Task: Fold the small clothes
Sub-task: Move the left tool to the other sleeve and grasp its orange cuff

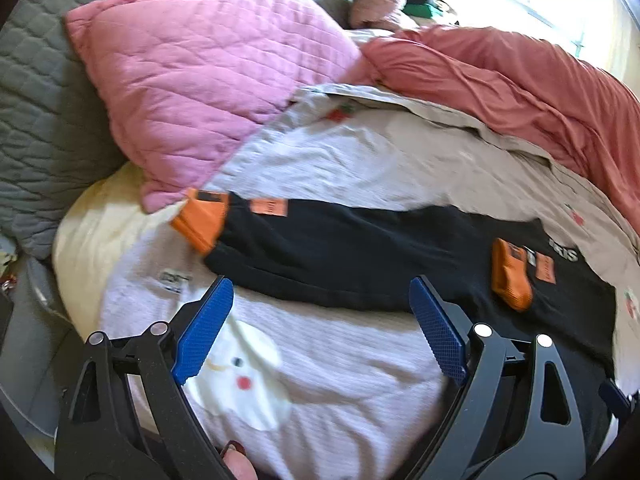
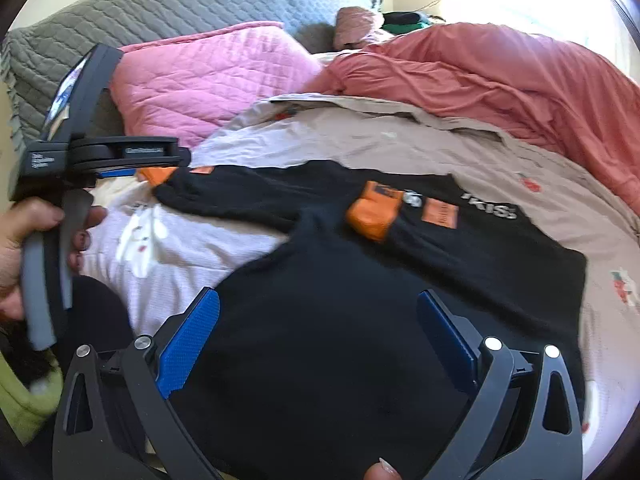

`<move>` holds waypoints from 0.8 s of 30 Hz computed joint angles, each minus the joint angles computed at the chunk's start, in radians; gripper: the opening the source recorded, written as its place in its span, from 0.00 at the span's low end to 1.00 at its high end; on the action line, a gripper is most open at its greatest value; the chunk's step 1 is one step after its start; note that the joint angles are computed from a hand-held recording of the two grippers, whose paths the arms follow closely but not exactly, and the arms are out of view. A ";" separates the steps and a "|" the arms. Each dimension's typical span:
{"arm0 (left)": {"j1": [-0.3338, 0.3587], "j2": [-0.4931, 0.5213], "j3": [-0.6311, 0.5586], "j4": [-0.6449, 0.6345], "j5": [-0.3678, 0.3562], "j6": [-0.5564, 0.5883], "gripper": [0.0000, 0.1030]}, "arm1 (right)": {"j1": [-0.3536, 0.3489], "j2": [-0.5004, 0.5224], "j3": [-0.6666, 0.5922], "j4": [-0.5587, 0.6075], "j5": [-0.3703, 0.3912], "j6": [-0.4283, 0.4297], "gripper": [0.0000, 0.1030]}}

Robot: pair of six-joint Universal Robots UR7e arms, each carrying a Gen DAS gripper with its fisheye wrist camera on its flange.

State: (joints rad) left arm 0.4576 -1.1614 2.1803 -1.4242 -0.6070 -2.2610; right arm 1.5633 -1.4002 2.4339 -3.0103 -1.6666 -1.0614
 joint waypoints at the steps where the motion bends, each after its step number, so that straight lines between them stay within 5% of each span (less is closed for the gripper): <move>1: -0.002 -0.014 0.006 0.032 -0.005 -0.034 0.80 | 0.014 0.009 0.001 0.003 -0.007 0.006 0.96; 12: 0.012 -0.195 0.148 0.076 -0.054 -0.244 0.81 | 0.118 0.070 0.018 -0.026 -0.048 0.013 0.96; 18: 0.019 -0.314 0.262 -0.027 -0.008 -0.342 0.80 | 0.111 0.085 0.015 -0.052 -0.073 0.024 0.95; 24: 0.076 -0.333 0.256 0.030 0.069 -0.412 0.74 | 0.067 0.071 0.003 -0.049 -0.097 0.039 0.95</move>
State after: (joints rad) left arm 0.5334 -1.4940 2.4362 -1.3947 -0.5375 -2.6726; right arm 1.6306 -1.3295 2.4370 -3.0595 -1.7640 -1.0221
